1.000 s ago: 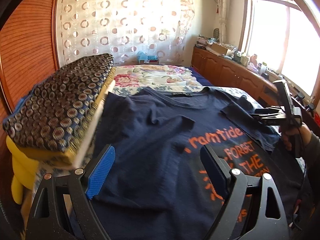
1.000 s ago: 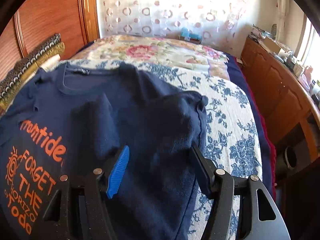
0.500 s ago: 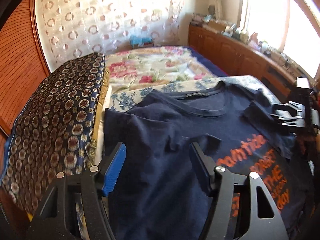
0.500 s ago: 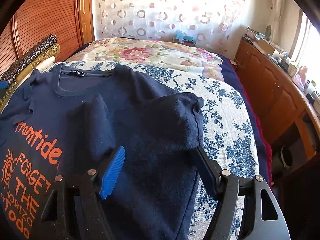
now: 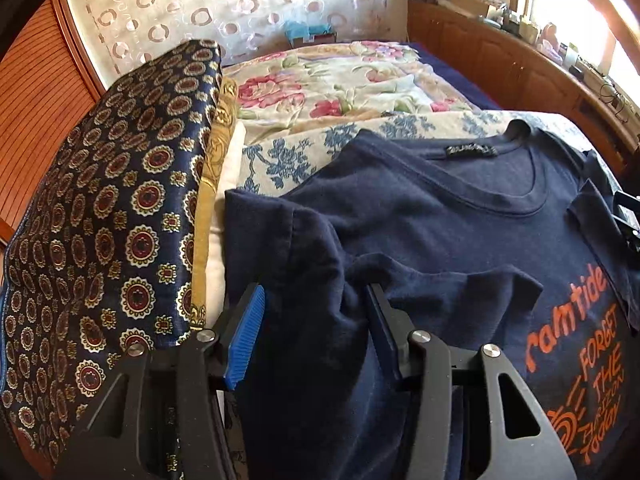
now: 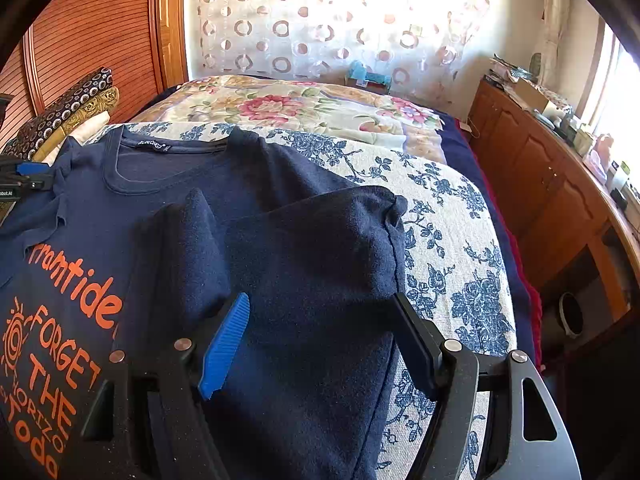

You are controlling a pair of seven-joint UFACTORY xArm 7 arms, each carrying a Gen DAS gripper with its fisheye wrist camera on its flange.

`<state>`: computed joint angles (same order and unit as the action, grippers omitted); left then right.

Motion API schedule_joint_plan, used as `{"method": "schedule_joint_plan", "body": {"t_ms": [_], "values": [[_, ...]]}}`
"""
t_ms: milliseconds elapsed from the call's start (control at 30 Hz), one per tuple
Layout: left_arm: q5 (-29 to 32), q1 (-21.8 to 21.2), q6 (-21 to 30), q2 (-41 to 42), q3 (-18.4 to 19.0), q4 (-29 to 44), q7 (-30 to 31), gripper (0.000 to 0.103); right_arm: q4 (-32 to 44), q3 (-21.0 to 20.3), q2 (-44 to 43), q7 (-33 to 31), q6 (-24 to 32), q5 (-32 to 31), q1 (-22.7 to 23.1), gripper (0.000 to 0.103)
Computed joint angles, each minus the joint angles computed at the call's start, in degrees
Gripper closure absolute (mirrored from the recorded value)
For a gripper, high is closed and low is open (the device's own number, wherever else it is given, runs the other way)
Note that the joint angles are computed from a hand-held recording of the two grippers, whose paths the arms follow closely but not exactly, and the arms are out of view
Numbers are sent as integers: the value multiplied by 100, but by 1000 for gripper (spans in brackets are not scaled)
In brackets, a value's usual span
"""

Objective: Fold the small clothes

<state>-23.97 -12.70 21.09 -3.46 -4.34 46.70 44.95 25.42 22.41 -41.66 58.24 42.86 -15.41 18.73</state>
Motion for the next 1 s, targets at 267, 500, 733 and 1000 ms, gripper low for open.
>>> {"method": "schedule_joint_plan", "body": {"t_ms": [267,500,733,1000], "values": [[-269,-46,-141,-66,-24,-64,402,95,10,2,9,15,10,-7,5,30],[-1483,-222,-244,-660,425,27,1266,97,1,-4,4,14,6,-12,6,30],[-1911,-232,-39,-873,714,52,1752,97,-37,-44,-31,12,-31,14,24,30],[-2097,-296,14,-1097,771,-127,1985,97,-383,-359,-680,-192,-124,281,-71,30]]}}
